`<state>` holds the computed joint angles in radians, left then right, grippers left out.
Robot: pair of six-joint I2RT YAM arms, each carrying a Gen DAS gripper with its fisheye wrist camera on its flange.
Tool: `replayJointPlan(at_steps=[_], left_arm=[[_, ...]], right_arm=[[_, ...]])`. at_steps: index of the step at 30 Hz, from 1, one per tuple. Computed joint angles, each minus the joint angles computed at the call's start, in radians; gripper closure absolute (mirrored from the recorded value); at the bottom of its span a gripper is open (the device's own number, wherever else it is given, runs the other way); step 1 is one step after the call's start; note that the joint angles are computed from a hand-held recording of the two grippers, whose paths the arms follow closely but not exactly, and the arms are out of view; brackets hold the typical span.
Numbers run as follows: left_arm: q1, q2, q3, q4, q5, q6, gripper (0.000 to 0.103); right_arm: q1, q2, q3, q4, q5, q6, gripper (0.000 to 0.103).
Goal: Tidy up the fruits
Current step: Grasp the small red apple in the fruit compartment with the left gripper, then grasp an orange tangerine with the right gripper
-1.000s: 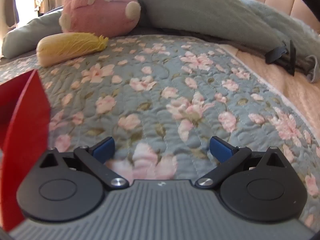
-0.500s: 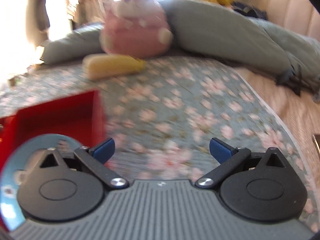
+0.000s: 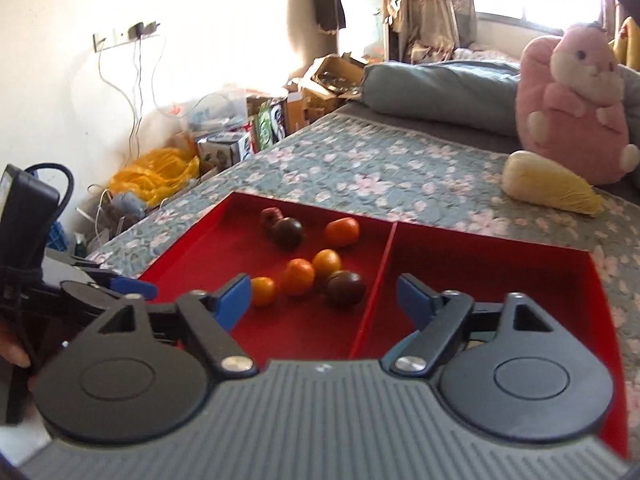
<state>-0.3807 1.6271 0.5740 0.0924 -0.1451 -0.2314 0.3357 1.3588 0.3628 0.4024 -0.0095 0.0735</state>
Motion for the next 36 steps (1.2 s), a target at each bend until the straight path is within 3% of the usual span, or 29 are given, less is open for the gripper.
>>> replayJointPlan(at_steps=[3, 8, 12, 15, 20, 23, 25, 28, 36], left_arm=[[0.012, 0.019, 0.013, 0.001, 0.023, 0.010, 0.043], [0.019, 0.090, 0.070, -0.041, 0.016, 0.013, 0.045], [0.013, 0.111, 0.080, -0.026, 0.005, 0.051, 0.045], [0.017, 0.117, 0.084, -0.017, 0.015, 0.065, 0.047], [0.023, 0.117, 0.082, -0.002, 0.030, 0.084, 0.068], [0.027, 0.115, 0.079, 0.003, 0.039, 0.089, 0.069], [0.029, 0.113, 0.077, 0.006, 0.050, 0.090, 0.069], [0.033, 0.112, 0.074, 0.010, 0.059, 0.093, 0.069], [0.026, 0.102, 0.062, 0.026, 0.059, 0.101, 0.069]], right_arm=[[0.066, 0.127, 0.091, -0.034, 0.040, 0.009, 0.034], [0.117, 0.298, 0.223, -0.097, 0.050, -0.003, 0.053], [0.131, 0.400, 0.315, -0.139, 0.053, 0.015, 0.054], [0.133, 0.441, 0.357, -0.166, 0.044, 0.023, 0.054], [0.146, 0.500, 0.414, -0.187, 0.050, 0.035, 0.054], [0.151, 0.541, 0.455, -0.201, 0.055, 0.044, 0.054], [0.152, 0.569, 0.483, -0.215, 0.046, 0.047, 0.063], [0.165, 0.605, 0.518, -0.230, 0.077, 0.052, 0.067], [0.155, 0.582, 0.470, -0.182, 0.074, 0.090, 0.069]])
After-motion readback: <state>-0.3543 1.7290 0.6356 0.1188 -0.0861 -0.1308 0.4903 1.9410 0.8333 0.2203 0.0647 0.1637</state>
